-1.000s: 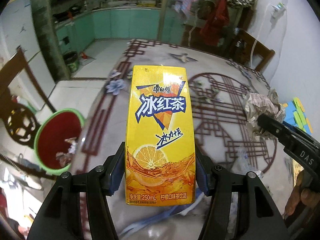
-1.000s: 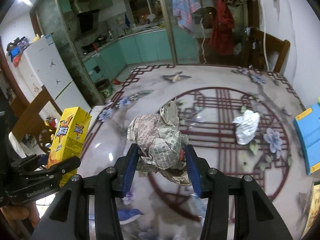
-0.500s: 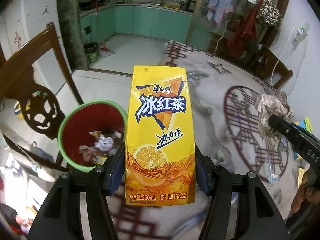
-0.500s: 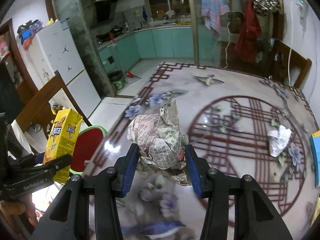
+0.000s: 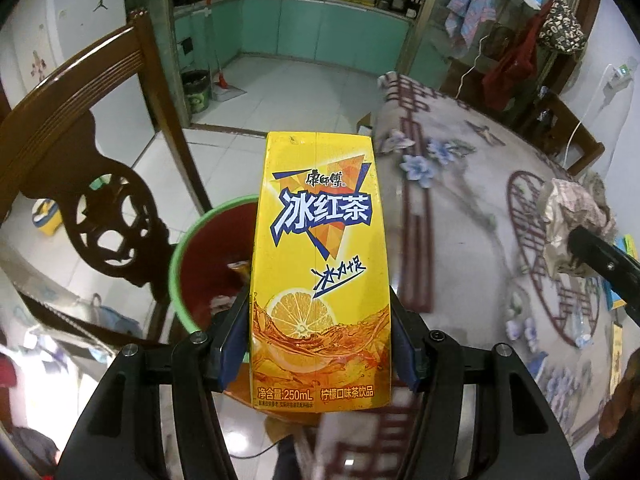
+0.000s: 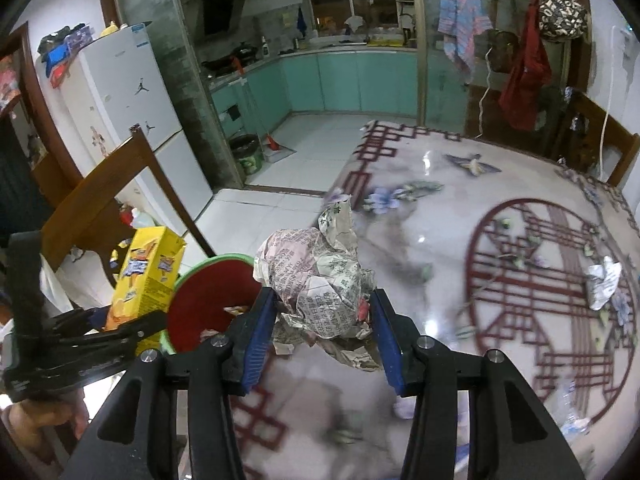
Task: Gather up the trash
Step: 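Grasp a yellow iced-tea carton with the left gripper while the right grasps crumpled newspaper, then lower the carton and newspaper into the red bucket and open both grippers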
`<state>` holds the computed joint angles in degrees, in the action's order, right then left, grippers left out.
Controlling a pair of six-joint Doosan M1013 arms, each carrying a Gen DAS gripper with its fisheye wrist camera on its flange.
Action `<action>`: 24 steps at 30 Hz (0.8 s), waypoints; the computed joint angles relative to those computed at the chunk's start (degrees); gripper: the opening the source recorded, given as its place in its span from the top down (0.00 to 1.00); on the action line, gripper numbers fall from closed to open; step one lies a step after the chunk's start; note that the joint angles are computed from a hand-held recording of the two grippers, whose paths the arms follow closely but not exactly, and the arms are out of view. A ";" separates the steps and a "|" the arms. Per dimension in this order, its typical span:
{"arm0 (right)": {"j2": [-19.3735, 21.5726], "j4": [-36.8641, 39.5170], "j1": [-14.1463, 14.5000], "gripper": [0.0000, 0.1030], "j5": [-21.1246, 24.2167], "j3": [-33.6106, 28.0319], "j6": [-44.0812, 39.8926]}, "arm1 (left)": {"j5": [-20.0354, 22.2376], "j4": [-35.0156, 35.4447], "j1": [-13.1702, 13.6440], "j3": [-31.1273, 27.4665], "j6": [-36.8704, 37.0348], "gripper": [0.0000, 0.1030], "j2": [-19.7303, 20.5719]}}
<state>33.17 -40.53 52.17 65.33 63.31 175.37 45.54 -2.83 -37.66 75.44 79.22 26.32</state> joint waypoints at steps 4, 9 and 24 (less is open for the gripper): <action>2.80 0.85 0.19 0.56 -0.10 -4.10 -0.55 | 0.21 -0.30 1.33 -0.45 2.29 0.43 0.76; 6.48 2.94 -0.10 0.56 0.14 -9.77 -3.37 | 1.40 -1.35 2.78 -1.43 4.03 0.43 1.98; 13.78 11.30 -3.18 0.56 -0.33 -20.70 -13.45 | 4.31 -2.75 5.00 -4.43 5.44 0.43 4.69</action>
<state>46.94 -29.23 48.99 65.00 42.61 161.92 49.85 -5.57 -32.65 71.01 84.67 31.01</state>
